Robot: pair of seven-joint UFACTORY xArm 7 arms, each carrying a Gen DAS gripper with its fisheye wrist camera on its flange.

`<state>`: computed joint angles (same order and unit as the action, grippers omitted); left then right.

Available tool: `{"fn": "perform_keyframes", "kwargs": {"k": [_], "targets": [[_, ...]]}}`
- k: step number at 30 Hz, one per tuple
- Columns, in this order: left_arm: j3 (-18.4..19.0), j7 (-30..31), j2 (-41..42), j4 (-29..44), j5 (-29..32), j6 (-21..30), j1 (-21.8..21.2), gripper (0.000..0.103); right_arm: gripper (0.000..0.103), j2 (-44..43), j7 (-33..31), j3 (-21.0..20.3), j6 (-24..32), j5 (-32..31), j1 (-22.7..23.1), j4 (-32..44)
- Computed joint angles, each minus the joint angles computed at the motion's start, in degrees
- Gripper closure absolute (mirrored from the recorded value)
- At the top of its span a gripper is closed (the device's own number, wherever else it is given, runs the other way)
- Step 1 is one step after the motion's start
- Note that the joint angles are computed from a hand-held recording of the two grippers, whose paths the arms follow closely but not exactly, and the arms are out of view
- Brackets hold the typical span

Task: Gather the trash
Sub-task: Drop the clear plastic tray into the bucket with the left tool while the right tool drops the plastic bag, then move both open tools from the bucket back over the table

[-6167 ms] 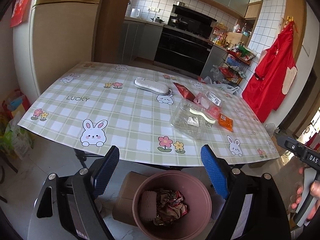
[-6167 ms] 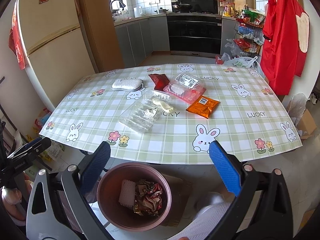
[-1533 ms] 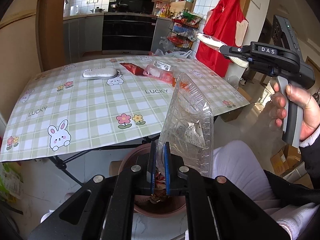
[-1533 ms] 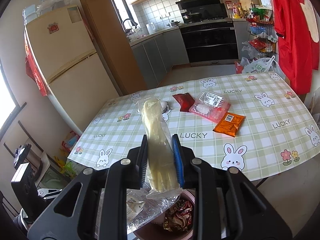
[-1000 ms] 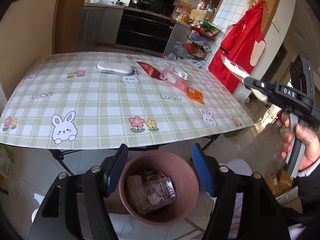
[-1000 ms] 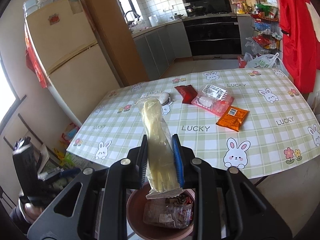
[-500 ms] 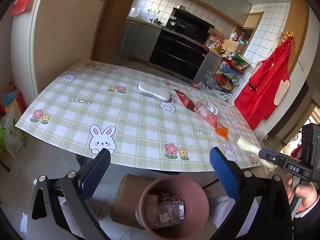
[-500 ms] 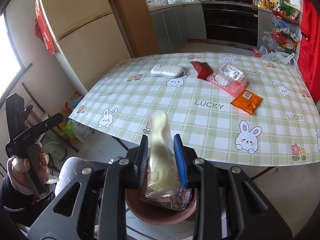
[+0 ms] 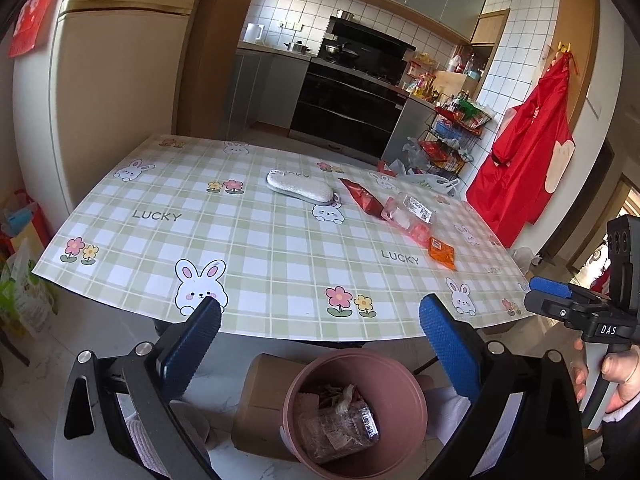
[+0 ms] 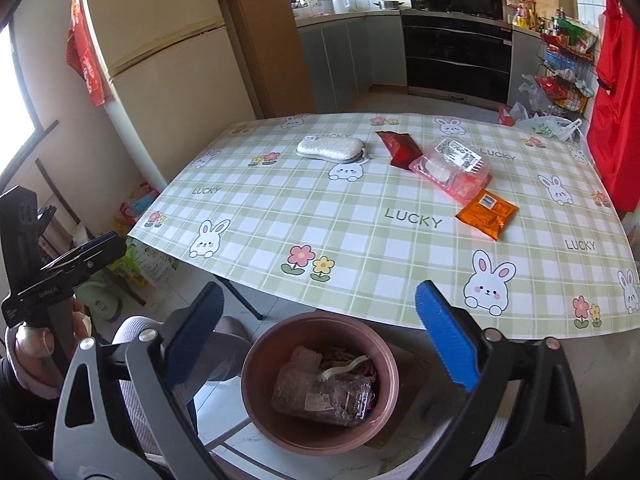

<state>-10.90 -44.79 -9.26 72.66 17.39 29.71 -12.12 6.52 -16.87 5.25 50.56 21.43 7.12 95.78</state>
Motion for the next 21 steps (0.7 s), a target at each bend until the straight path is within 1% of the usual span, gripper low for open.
{"fn": "perform_keyframes", "kwargs": {"k": [4,8,15,17,19,21], "targets": [[-0.2,-0.7,0.0,0.2,0.7,0.3,0.1,0.006,0.006,0.7,2.7,-0.3,0.7,-2.2,0.1,0.8],[-0.7,-2.9,-0.2,0.3,3.6,0.9,0.7,0.006,0.006,0.3,3.4,-0.4,0.1,-3.7,0.0,0.1],[-0.6,-3.6,0.5,0.7,4.6,1.3,0.6,0.006,0.006,0.3,3.5,-0.6,-1.0,-5.3,-0.1,-0.7],[-0.4,-3.5,1.0,1.0,4.7,1.2,0.4,0.006,0.006,0.6,2.8,-0.7,-1.2,-5.7,-0.4,-0.7],[-0.3,-3.7,2.1,1.6,5.0,1.3,0.3,0.006,0.006,1.3,2.4,-1.0,-2.0,-7.7,-0.5,-0.5],[0.2,-3.3,3.3,2.3,4.5,1.3,0.0,0.006,0.006,2.8,2.2,-1.3,-1.5,-9.8,-0.6,1.1]]}}
